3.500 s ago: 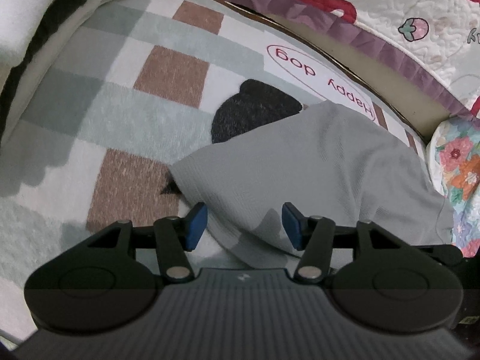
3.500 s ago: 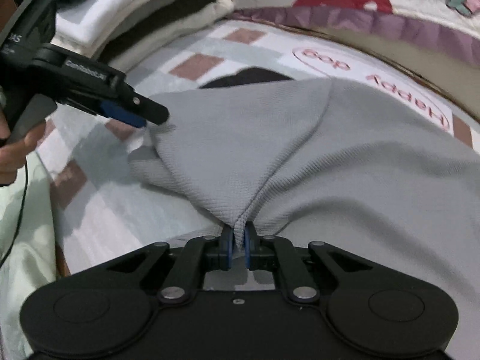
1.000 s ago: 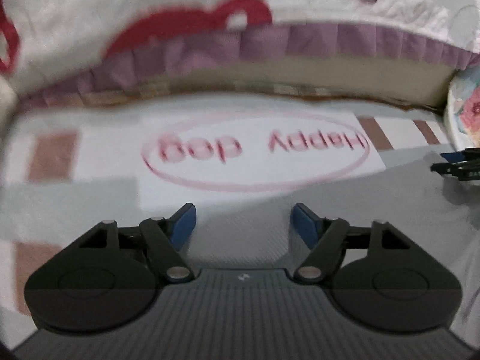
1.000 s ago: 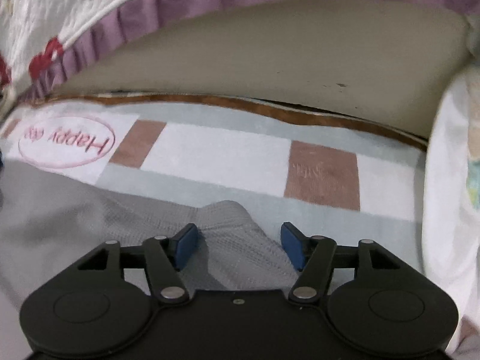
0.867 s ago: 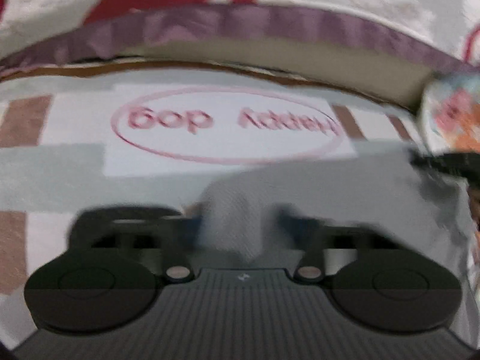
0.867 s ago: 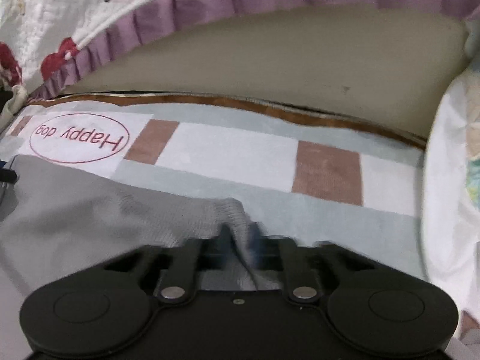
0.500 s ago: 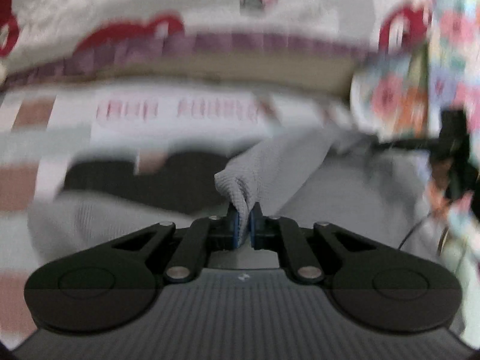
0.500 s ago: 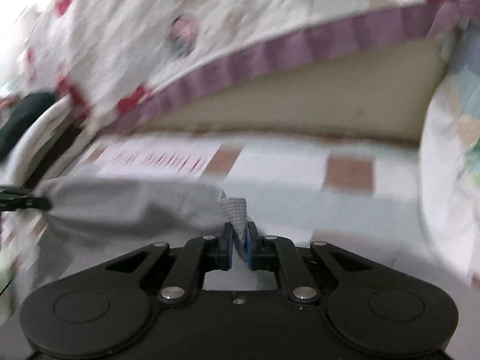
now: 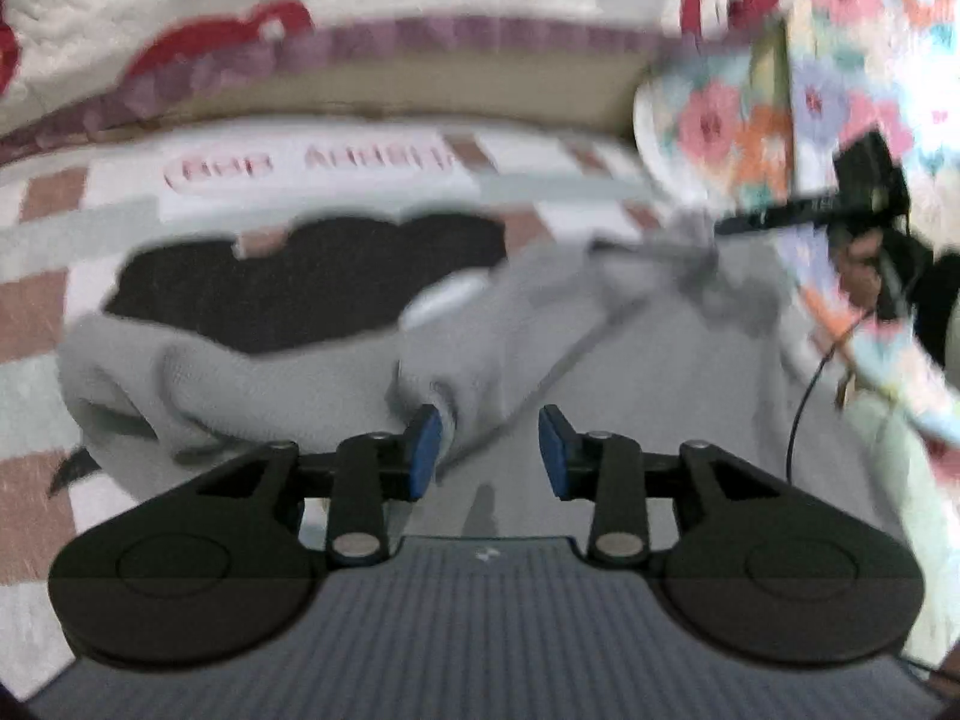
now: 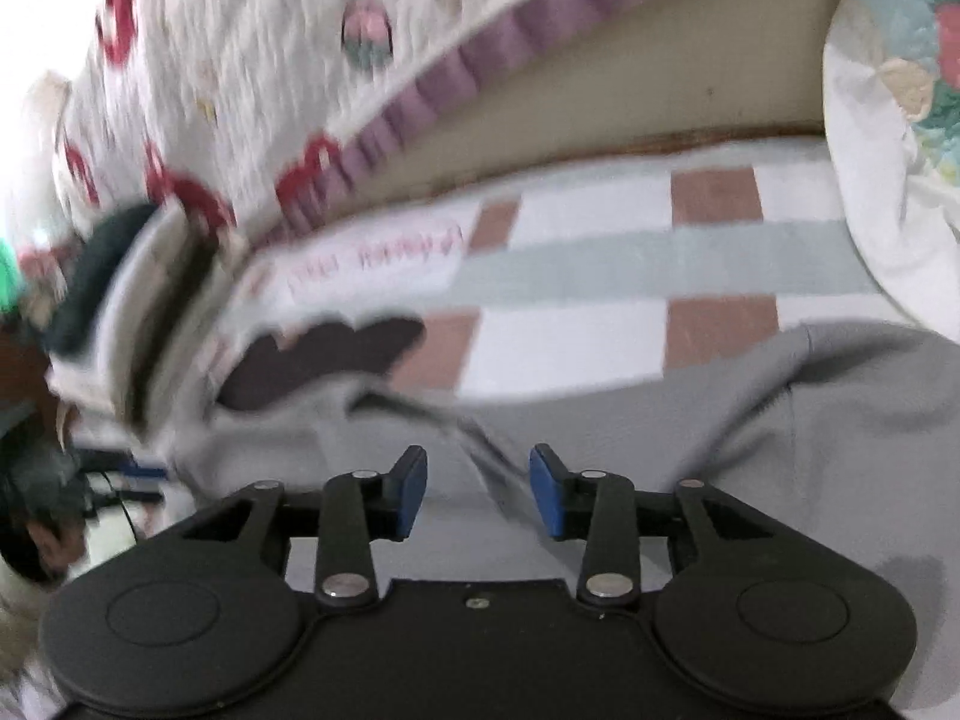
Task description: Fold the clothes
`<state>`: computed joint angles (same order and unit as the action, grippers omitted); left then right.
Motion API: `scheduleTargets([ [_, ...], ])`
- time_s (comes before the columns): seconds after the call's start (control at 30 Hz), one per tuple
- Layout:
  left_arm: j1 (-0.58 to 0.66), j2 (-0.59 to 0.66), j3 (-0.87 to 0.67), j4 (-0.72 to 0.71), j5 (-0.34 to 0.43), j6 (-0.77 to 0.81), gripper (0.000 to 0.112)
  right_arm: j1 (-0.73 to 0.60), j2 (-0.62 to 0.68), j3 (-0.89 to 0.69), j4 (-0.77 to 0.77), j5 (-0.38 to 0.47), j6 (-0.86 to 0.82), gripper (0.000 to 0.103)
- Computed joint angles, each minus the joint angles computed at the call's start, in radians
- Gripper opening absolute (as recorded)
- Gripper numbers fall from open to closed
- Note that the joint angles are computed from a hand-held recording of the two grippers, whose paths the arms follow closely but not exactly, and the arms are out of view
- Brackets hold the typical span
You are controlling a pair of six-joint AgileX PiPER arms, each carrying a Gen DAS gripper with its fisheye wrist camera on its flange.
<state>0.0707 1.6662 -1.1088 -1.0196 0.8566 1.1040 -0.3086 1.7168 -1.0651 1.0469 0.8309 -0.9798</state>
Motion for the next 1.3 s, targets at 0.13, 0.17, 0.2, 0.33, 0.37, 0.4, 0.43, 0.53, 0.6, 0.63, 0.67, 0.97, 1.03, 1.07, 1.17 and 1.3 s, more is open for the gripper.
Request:
scheduleTargets([
  [0.13, -0.011, 0.071, -0.029, -0.104, -0.079, -0.004, 0.052, 0.080, 0.003, -0.022, 0.023, -0.104, 0.057, 0.046],
  [0.17, -0.023, 0.086, -0.030, -0.104, -0.092, 0.001, 0.052, 0.095, 0.019, -0.035, 0.060, -0.083, 0.041, 0.046],
  [0.2, -0.035, 0.098, -0.030, -0.099, -0.107, 0.003, 0.052, 0.122, 0.040, -0.053, 0.078, -0.063, 0.043, 0.046],
  [0.33, -0.070, 0.128, -0.004, -0.098, -0.144, 0.026, 0.052, 0.281, 0.126, -0.174, -0.041, -0.059, 0.187, 0.046],
  [0.37, -0.070, 0.134, 0.006, -0.110, -0.139, 0.039, 0.052, 0.332, 0.150, -0.221, -0.130, -0.068, 0.261, 0.046],
  [0.4, -0.066, 0.133, 0.024, -0.142, -0.132, 0.072, 0.048, 0.378, 0.171, -0.262, -0.221, -0.076, 0.332, 0.046],
  [0.43, -0.063, 0.131, 0.037, -0.165, -0.124, 0.105, 0.047, 0.419, 0.191, -0.302, -0.309, -0.078, 0.398, 0.046],
  [0.53, -0.068, 0.101, 0.054, -0.150, -0.107, 0.167, 0.016, 0.498, 0.233, -0.378, -0.471, -0.099, 0.543, 0.047],
  [0.6, -0.058, 0.082, 0.052, -0.115, -0.054, 0.183, 0.016, 0.493, 0.250, -0.392, -0.438, -0.108, 0.559, 0.048],
  [0.63, -0.052, 0.075, 0.044, -0.081, -0.019, 0.177, 0.016, 0.480, 0.259, -0.390, -0.394, -0.111, 0.554, 0.049],
  [0.67, -0.053, 0.074, 0.029, -0.029, 0.007, 0.153, 0.016, 0.465, 0.270, -0.388, -0.341, -0.106, 0.548, 0.050],
  [0.97, -0.027, 0.080, -0.026, 0.124, 0.089, 0.022, 0.042, 0.449, 0.296, -0.244, -0.085, 0.012, 0.350, 0.053],
  [1.03, -0.002, 0.071, -0.031, 0.110, 0.101, 0.024, 0.046, 0.477, 0.297, -0.251, -0.128, 0.045, 0.353, 0.053],
  [1.07, 0.011, 0.072, -0.035, 0.106, 0.107, 0.021, 0.046, 0.490, 0.289, -0.249, -0.146, 0.047, 0.354, 0.054],
  [1.17, 0.050, 0.086, -0.053, 0.111, 0.109, -0.016, 0.047, 0.507, 0.265, -0.228, -0.150, 0.035, 0.352, 0.054],
  [1.3, 0.086, 0.092, -0.076, 0.154, 0.022, -0.104, 0.047, 0.519, 0.248, -0.190, -0.137, 0.002, 0.379, 0.054],
])
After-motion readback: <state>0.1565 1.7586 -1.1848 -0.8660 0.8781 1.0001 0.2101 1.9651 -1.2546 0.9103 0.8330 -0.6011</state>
